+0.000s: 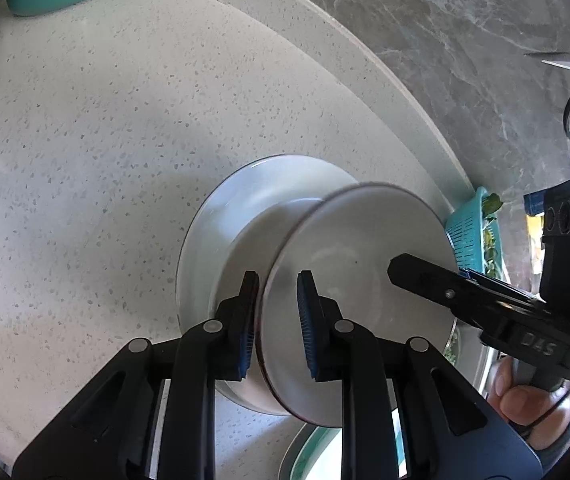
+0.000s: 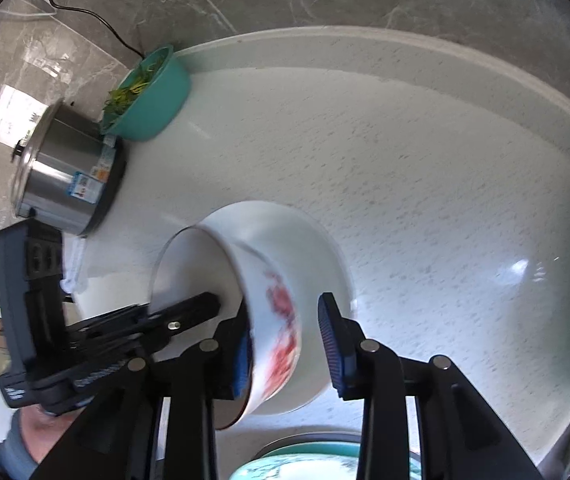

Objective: Organize plates and bowls
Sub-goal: 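Carry the red-patterned bowl with left gripper and lower it into the stacked bowls, then grasp the rim of the whole bowl-and-plate stack with left gripper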

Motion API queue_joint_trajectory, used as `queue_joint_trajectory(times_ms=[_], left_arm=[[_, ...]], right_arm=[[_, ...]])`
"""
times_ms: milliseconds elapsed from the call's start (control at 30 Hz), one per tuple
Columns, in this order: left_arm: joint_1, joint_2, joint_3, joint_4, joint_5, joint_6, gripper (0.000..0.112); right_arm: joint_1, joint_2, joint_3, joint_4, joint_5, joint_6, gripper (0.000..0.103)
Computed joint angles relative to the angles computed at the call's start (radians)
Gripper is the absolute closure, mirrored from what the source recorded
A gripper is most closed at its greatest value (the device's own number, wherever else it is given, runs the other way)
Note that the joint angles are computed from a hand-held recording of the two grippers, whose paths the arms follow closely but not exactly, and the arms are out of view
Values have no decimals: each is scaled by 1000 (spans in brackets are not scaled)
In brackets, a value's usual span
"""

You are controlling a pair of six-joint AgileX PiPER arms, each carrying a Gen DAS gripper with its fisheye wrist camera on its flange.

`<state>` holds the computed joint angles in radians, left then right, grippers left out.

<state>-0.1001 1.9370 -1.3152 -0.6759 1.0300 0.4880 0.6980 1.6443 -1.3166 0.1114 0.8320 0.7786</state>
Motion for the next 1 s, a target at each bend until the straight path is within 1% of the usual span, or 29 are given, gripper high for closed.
queue_joint_trajectory(times_ms=[33,133,167,233,300,333,400,467,500,567,600,633,800,900,933,967,1000], left_arm=[[2,-4,3,-4,-3,3,94],[14,-13,13,-30,-12,24,94],[22,-17,19,-46,-12,32,94],[34,-23,26,-70,-10,49,87],[50,-36,37,-91,-7,66,80],[60,-46,45,-108,-7,85,72],[72,-56,49,-125,1,100,65],[83,-72,54,-137,7,105,62],[84,-77,55,-139,10,105,59],[93,-94,60,-145,13,109,55],[96,-102,61,-146,17,107,49],[110,-108,62,-159,31,120,46],[132,-130,69,-162,37,144,45],[152,-153,76,-164,41,167,45],[169,-165,81,-161,42,190,42],[183,-175,83,-155,37,206,40],[193,-181,87,-147,29,219,37]], right_arm=[[0,-2,3,-6,-2,-8,72],[3,8,-5,-2,1,-43,85],[4,11,-9,-8,2,-48,87],[-3,10,-1,2,-10,-56,89],[-22,-10,46,54,-67,-97,89],[-27,-8,51,65,-76,-105,89],[-35,-16,71,95,-97,-125,88],[-26,-13,61,74,-88,-113,88],[-23,-9,52,65,-81,-109,88],[-17,-2,39,55,-72,-106,84],[-13,-3,37,50,-71,-105,83],[-13,-4,34,48,-70,-105,83],[-4,13,16,32,-48,-89,83],[-1,-6,26,23,-46,-63,83],[2,-28,37,8,-52,-49,77],[3,-48,49,-1,-61,-41,69],[-1,-84,74,-12,-80,-33,44]])
